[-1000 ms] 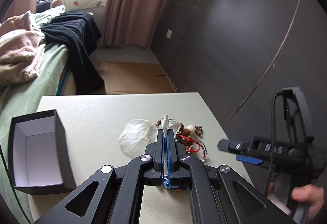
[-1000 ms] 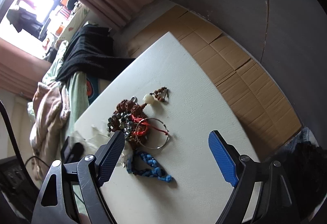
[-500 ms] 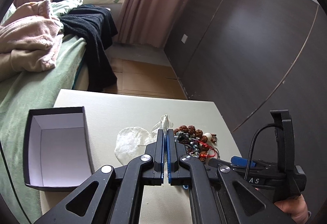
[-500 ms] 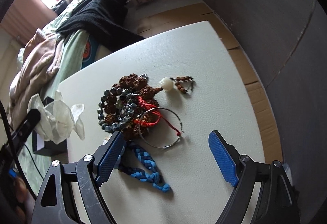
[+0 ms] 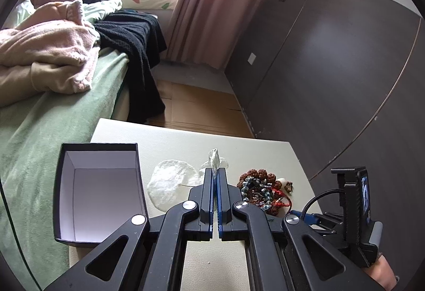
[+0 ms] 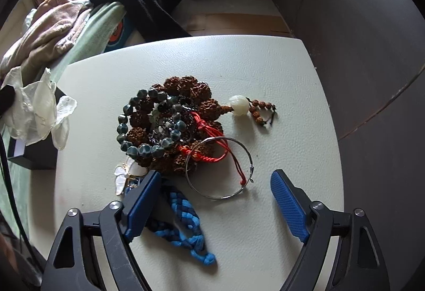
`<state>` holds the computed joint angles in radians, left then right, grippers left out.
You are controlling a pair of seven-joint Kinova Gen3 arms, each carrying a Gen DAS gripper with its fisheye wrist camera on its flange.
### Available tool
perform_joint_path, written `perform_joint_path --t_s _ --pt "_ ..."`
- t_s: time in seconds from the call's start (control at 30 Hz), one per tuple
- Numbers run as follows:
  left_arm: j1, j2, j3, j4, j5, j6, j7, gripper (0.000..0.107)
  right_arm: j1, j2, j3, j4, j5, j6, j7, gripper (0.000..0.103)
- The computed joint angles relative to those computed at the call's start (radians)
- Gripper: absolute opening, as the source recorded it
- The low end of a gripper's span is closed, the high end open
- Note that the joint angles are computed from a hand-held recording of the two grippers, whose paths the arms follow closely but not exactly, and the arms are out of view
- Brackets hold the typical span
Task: Organize jewelry
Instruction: 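Carry the white pouch toward the black box with the left tool while the right tool grasps the silver bangle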
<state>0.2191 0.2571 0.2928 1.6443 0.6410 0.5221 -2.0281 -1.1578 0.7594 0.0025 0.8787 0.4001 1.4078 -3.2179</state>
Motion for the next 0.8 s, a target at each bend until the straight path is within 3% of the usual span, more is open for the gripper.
perform_joint_path --t_s 0.07,0.1,0.13,0.5,0.63,0.67,0.73,0.77,0.8 --pt "-0.017 -0.015 0.008 0.016 0.027 -0.009 -0.028 0.001 -0.004 -0.016 0.007 0.034 -0.009 -0.033 -0.009 0.039" --pt "-0.02 -0.021 0.008 0.023 0.034 -0.012 -0.035 0.001 -0.013 -0.013 0.026 0.029 -0.024 -0.024 0.004 0.022" --pt "-0.023 -0.026 0.006 0.027 0.041 -0.012 -0.04 0.001 -0.014 -0.004 0.026 0.011 -0.03 -0.001 0.007 0.014" --pt "-0.044 -0.056 -0.026 0.047 0.089 0.006 -0.069 0.001 -0.035 -0.062 -0.006 0.101 0.042 -0.07 -0.105 0.007" --pt "-0.048 -0.06 -0.035 0.048 0.101 0.018 -0.078 0.001 -0.029 -0.032 -0.011 0.026 0.013 0.006 -0.08 0.007" --pt "-0.05 -0.06 -0.036 0.048 0.106 0.02 -0.081 0.001 -0.018 -0.031 -0.023 0.021 0.003 0.008 -0.083 0.011" --pt "-0.05 -0.061 -0.038 0.047 0.112 0.022 -0.085 0.001 -0.026 -0.028 -0.015 0.014 0.005 0.012 -0.092 0.041" --pt "-0.052 -0.06 -0.039 0.047 0.117 0.024 -0.088 0.001 -0.036 -0.019 -0.006 -0.001 0.017 0.033 -0.088 0.067" --pt "-0.052 -0.059 -0.04 0.047 0.12 0.025 -0.091 0.001 -0.045 -0.004 0.001 -0.032 0.031 0.065 -0.071 0.076"
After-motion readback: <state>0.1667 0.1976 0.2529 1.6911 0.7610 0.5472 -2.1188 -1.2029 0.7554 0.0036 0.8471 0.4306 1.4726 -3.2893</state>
